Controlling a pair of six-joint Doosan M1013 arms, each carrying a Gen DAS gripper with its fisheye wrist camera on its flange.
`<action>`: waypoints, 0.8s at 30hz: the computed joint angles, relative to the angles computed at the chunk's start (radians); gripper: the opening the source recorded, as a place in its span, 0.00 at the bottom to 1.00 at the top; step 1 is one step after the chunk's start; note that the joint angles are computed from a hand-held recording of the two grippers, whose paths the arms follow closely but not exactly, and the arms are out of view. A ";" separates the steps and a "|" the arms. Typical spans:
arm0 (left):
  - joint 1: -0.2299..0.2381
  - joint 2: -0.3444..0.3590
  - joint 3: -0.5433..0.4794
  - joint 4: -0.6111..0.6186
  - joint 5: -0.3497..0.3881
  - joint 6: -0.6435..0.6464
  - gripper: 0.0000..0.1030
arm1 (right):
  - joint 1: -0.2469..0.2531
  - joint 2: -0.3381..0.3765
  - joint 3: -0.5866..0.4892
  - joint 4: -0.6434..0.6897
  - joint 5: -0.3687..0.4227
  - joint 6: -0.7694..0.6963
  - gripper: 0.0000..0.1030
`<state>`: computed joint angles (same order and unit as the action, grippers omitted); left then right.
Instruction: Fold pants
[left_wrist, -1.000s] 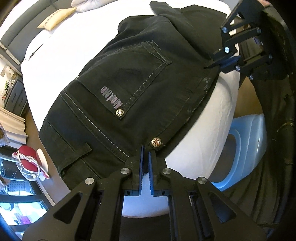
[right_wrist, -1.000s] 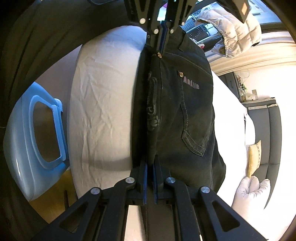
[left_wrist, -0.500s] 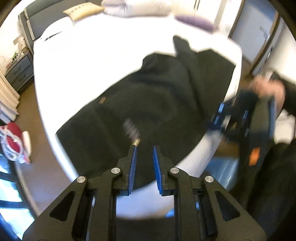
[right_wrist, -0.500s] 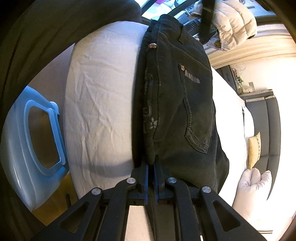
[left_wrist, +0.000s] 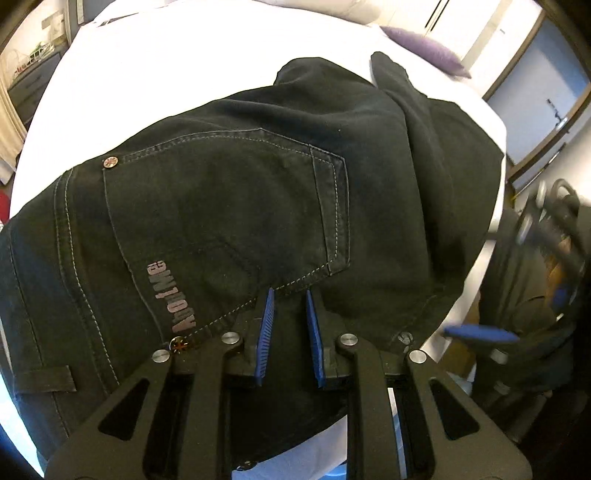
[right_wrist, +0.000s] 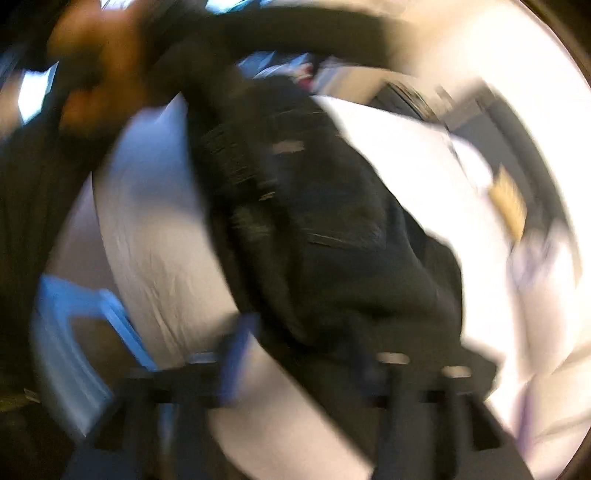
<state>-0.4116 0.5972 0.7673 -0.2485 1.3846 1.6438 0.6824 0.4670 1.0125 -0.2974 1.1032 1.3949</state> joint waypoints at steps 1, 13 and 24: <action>0.001 0.002 -0.004 -0.001 0.004 -0.007 0.17 | -0.032 -0.022 0.014 0.067 -0.031 0.085 0.70; 0.001 -0.022 0.051 -0.003 -0.055 -0.118 0.17 | -0.475 -0.201 0.360 0.799 -0.651 0.845 0.63; 0.015 -0.017 0.044 -0.033 -0.033 -0.127 0.17 | -0.546 -0.092 0.340 1.157 -0.670 0.740 0.53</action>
<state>-0.3964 0.5797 0.8110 -0.2812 1.3516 1.5172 0.1366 0.3755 1.3524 0.8592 0.4332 2.1346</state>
